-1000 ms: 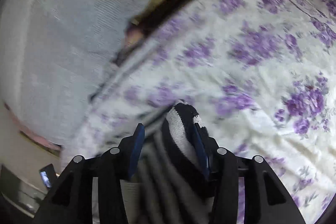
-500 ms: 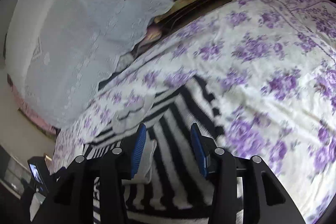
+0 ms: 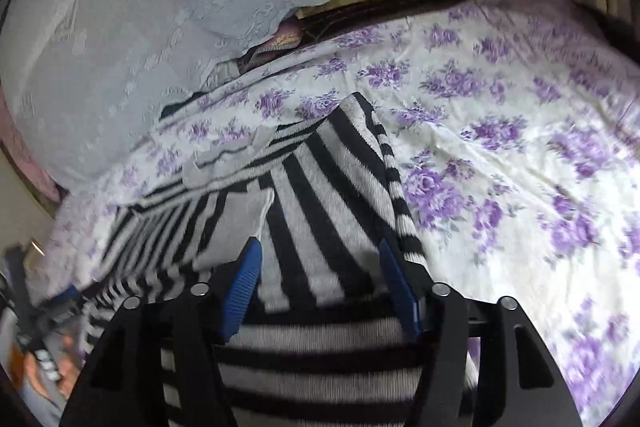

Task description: Fold small clothes

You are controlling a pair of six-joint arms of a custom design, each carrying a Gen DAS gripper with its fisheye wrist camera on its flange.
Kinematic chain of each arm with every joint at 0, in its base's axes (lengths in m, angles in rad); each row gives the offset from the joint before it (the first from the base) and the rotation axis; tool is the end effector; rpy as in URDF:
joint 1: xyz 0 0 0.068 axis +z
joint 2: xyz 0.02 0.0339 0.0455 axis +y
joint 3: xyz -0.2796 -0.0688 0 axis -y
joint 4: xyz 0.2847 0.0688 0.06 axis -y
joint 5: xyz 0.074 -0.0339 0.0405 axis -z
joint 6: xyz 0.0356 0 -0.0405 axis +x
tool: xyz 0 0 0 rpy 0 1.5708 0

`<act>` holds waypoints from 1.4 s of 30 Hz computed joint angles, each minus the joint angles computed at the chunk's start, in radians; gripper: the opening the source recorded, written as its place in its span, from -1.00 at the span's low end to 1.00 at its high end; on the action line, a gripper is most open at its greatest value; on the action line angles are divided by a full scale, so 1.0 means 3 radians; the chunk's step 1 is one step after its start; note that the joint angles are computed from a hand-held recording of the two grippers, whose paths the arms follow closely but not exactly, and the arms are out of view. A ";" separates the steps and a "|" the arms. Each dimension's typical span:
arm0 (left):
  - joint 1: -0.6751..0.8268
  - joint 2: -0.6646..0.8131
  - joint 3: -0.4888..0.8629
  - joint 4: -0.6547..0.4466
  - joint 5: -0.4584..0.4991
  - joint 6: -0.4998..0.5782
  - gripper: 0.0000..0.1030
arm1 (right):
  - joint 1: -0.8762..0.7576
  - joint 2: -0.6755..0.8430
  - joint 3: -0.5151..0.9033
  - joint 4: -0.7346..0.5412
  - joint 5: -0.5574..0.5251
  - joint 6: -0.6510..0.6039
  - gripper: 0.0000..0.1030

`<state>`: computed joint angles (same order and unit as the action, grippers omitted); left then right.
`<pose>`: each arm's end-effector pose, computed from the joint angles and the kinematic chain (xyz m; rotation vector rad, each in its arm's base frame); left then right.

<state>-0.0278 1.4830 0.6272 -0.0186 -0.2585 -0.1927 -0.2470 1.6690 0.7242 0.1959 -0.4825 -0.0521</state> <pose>0.2971 0.0008 0.1332 -0.3124 2.3974 0.2155 0.3339 -0.0671 0.1243 -0.0210 2.2479 0.3987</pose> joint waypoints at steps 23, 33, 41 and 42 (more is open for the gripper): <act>-0.0189 -0.2835 -0.1520 -0.1548 0.1021 0.0213 0.91 | -0.1916 -0.0426 -0.0355 -0.2018 -0.1405 -0.2199 0.52; -0.0256 -0.2555 -0.1497 -0.1401 0.1659 0.0377 0.91 | -0.2399 0.0061 -0.0056 -0.3495 -0.1479 -0.3849 0.23; 0.0499 -0.2894 -0.1548 -0.1958 0.2362 0.0853 0.91 | -0.2374 0.0274 0.0076 -0.3829 -0.1402 -0.4162 0.05; 0.0497 -0.2890 -0.1542 -0.1972 0.2391 0.0866 0.91 | -0.2332 0.0311 0.0106 -0.3862 -0.1409 -0.4155 0.05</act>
